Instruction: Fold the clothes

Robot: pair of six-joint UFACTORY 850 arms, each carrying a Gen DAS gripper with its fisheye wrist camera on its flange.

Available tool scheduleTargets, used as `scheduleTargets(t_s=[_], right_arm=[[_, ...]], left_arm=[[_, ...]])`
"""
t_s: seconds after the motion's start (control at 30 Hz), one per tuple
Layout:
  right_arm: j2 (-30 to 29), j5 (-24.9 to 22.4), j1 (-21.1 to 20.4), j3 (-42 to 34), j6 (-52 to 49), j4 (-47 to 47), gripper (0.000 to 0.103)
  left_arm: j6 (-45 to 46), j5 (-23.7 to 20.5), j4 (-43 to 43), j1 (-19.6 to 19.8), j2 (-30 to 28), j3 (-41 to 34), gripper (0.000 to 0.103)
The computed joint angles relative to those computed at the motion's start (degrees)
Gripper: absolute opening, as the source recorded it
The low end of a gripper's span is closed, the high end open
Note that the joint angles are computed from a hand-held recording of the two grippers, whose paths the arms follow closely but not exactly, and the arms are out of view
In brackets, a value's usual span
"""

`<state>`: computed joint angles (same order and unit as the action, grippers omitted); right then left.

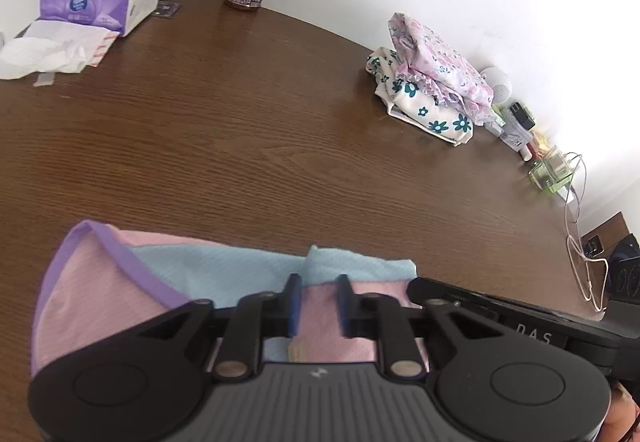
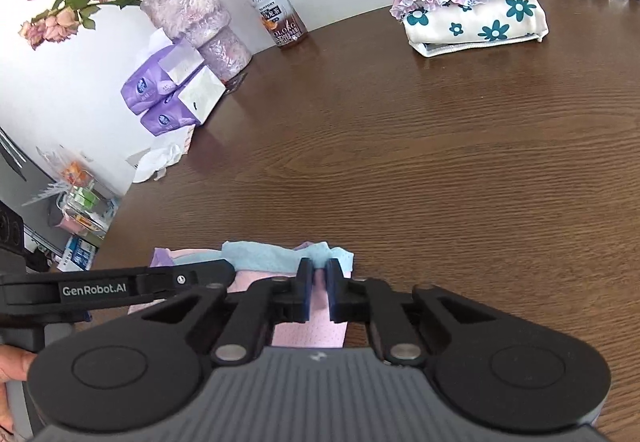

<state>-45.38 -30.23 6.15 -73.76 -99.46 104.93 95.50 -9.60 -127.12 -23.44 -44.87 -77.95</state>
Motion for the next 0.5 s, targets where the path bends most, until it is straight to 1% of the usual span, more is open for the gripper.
scheduleTargets(t_s=[0.03, 0.07, 0.1, 0.13, 0.17, 0.2, 0.23, 0.27, 0.3, 0.33, 0.4, 0.43, 0.47, 0.5], right_arm=[[0.21, -0.12, -0.11, 0.34, -0.38, 0.07, 0.011], [0.43, -0.24, -0.23, 0.66, -0.75, 0.12, 0.017], [0.63, -0.55, -0.39, 1.01, -0.76, 0.02, 0.026], [0.84, -0.86, -0.56, 1.36, -0.77, -0.09, 0.028], [1.02, -0.67, -0.54, 1.58, -0.89, -0.36, 0.028], [1.09, -0.79, -0.53, 1.63, -0.24, -1.08, 0.028], [1.15, -0.92, -0.52, 1.67, 0.41, -1.80, 0.028], [1.21, -1.06, -0.51, 1.71, 1.06, -2.52, 0.028], [1.29, -0.86, -0.40, 1.83, 0.97, -2.18, 0.023], [1.39, -0.67, -0.29, 1.97, 0.81, -1.78, 0.020], [1.56, -0.48, -0.16, 2.27, 0.20, -1.02, 0.010], [1.65, -0.49, -0.15, 2.44, -0.28, -0.64, 0.009], [1.74, -0.50, -0.13, 2.61, -0.76, -0.26, 0.008], [1.83, -0.59, -0.21, 2.72, -0.91, -0.29, 0.008]], left_arm=[[0.21, -0.08, -0.19, -0.03, 0.33, 0.40, 0.045], [0.42, -0.16, -0.39, -0.06, 0.66, 0.81, 0.049], [-0.20, -0.24, 0.40, -0.09, 0.90, 1.09, 0.048], [-3.09, -0.31, 3.58, -0.11, 0.87, 1.00, 0.047], [-6.33, -0.46, 7.12, -0.11, 0.78, 0.85, 0.046], [-10.67, -0.97, 11.30, -0.03, 0.53, 0.60, 0.044], [-15.15, -2.07, 15.31, 0.19, 0.18, 0.32, 0.039], [-17.39, -3.16, 17.05, 0.41, -0.16, 0.11, 0.022], [-17.22, -3.49, 16.55, 0.44, -0.32, 0.10, 0.013], [-15.14, -3.24, 14.65, 0.31, -0.31, 0.28, 0.013], [-11.56, -3.37, 11.43, 0.16, -0.08, 0.80, 0.013], [-11.25, -3.31, 10.99, 0.16, 0.09, 1.01, 0.013], [-10.90, -3.25, 10.52, 0.15, 0.26, 1.23, 0.015], [-10.15, -3.05, 9.66, 0.11, 0.48, 1.50, 0.024]])
